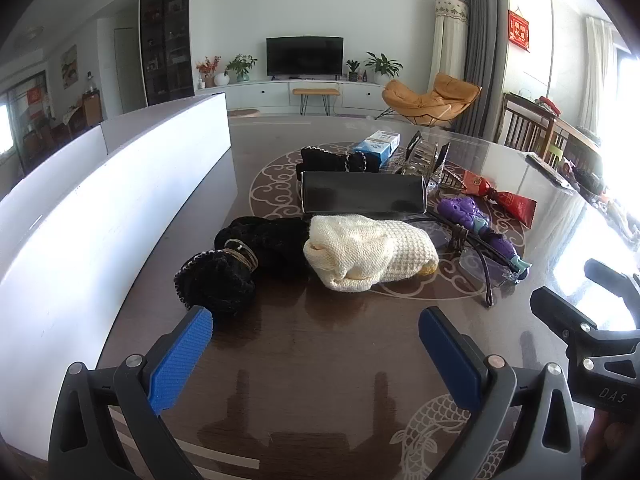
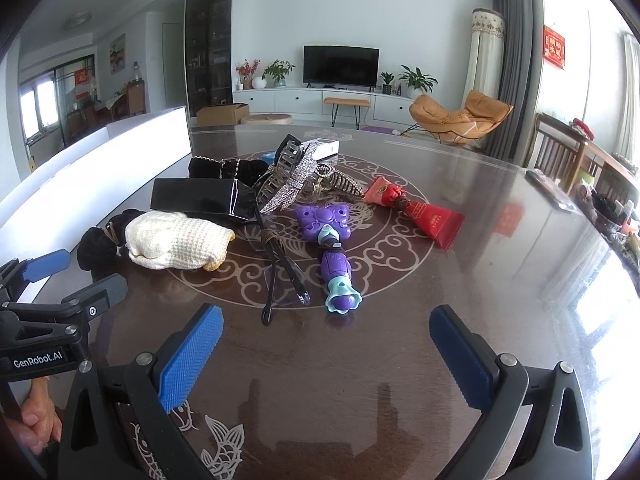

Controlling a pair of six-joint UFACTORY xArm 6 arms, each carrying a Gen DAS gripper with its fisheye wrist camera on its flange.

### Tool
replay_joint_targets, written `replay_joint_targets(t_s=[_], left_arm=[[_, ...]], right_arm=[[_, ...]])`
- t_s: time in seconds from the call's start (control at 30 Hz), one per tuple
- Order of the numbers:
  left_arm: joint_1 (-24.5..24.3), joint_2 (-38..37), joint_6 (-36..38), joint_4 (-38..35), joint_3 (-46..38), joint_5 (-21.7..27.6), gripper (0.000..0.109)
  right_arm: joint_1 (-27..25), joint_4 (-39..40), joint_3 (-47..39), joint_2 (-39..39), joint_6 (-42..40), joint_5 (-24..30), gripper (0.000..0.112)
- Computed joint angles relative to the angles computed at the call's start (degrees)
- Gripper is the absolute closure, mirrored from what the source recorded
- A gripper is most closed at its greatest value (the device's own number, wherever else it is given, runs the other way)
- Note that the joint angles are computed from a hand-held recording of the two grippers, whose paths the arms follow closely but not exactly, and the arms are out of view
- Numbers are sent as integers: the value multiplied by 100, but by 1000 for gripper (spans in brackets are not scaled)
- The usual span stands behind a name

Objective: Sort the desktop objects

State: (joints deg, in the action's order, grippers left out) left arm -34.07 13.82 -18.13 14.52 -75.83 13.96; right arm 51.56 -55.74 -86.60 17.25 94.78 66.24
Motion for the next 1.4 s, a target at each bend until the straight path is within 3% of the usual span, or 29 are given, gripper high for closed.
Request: replay_joint_targets(t_s=[0.87, 1.23, 1.4], left_arm=[[2, 111, -396, 393, -184, 250, 6], [-117, 359, -740, 1007, -622, 955, 6], [-136, 457, -433, 700, -782, 1175, 6]], right_arm=[[-169, 305, 62, 28, -90, -285, 9], [-516, 1088, 118, 37, -560, -607, 9], [-654, 1372, 134, 79, -654, -718, 9]])
